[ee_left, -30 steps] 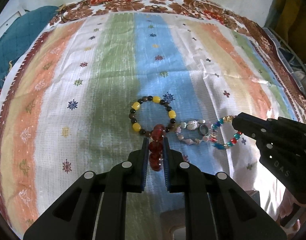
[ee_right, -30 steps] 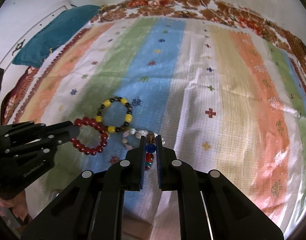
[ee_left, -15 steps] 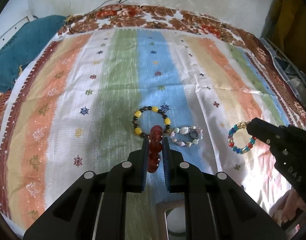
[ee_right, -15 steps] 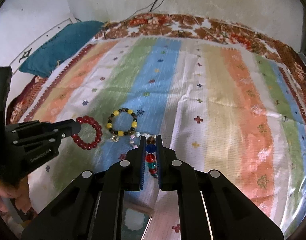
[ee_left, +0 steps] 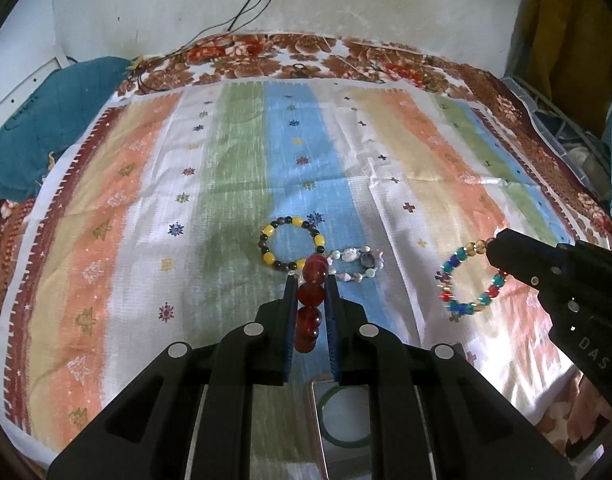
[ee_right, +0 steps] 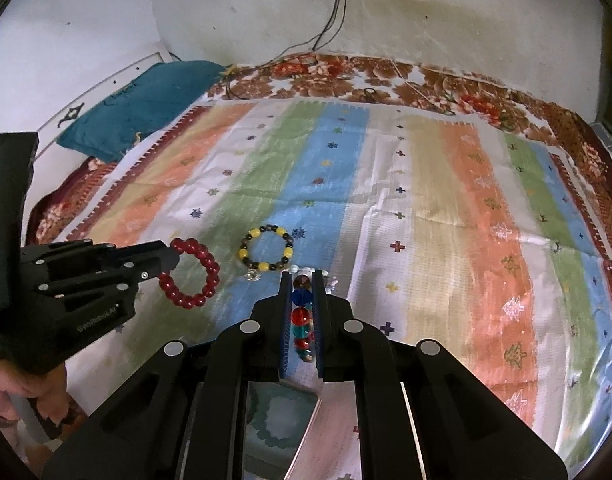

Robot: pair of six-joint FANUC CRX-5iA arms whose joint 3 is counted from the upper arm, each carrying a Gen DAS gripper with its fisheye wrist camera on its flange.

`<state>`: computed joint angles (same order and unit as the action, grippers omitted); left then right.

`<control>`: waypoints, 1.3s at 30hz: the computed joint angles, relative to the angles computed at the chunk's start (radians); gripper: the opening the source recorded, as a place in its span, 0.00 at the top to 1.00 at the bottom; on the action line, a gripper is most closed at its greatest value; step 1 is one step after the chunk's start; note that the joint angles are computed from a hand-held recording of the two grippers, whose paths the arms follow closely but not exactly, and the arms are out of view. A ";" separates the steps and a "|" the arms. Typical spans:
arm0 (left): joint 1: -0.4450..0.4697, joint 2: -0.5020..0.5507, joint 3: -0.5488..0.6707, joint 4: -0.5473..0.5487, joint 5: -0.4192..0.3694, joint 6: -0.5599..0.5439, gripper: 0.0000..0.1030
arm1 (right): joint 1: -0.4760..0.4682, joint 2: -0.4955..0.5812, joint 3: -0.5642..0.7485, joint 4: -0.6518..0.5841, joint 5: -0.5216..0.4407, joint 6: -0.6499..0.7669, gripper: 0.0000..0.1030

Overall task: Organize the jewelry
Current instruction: 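Lift red bracelet with left tool while right tool carries multicolour bracelet toward tin, then lower red bracelet into tin and open left tool while right tool releases its bracelet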

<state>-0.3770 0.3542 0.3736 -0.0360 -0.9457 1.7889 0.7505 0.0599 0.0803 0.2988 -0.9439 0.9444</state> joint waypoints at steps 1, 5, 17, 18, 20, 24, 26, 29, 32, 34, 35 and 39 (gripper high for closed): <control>-0.002 -0.006 -0.007 0.001 0.004 -0.001 0.88 | 0.004 -0.006 -0.004 -0.001 0.003 -0.001 0.90; -0.012 -0.031 -0.029 -0.005 0.023 -0.001 0.88 | 0.020 -0.030 -0.023 0.000 0.015 -0.004 0.90; -0.041 -0.085 -0.095 0.022 0.079 -0.063 0.88 | 0.058 -0.096 -0.087 0.027 0.048 -0.036 0.90; -0.039 -0.092 -0.105 0.028 0.085 -0.067 0.88 | 0.061 -0.102 -0.093 0.027 0.049 -0.036 0.90; -0.035 -0.106 -0.131 0.052 0.101 -0.085 0.88 | 0.065 -0.113 -0.103 0.021 0.048 -0.032 0.90; -0.037 -0.130 -0.163 0.066 0.118 -0.088 0.88 | 0.074 -0.131 -0.119 0.013 0.049 -0.036 0.90; -0.036 -0.139 -0.176 0.071 0.125 -0.087 0.88 | 0.076 -0.138 -0.124 0.004 0.050 -0.036 0.90; -0.034 -0.158 -0.205 0.085 0.137 -0.090 0.88 | 0.078 -0.153 -0.136 -0.005 0.050 -0.036 0.90; -0.034 -0.173 -0.229 0.094 0.144 -0.095 0.88 | 0.081 -0.164 -0.145 -0.022 0.045 -0.031 0.90; -0.035 -0.180 -0.242 0.102 0.145 -0.101 0.88 | 0.085 -0.171 -0.150 -0.030 0.042 -0.026 0.90; -0.036 -0.183 -0.246 0.102 0.145 -0.101 0.88 | 0.087 -0.174 -0.153 -0.033 0.039 -0.026 0.90; -0.043 -0.192 -0.258 0.099 0.145 -0.098 0.88 | 0.099 -0.184 -0.167 -0.032 0.028 -0.029 0.90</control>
<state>-0.4197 0.1622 0.1158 0.0632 -0.8011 1.6913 0.8499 -0.1243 -0.0864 0.2673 -0.9160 0.9152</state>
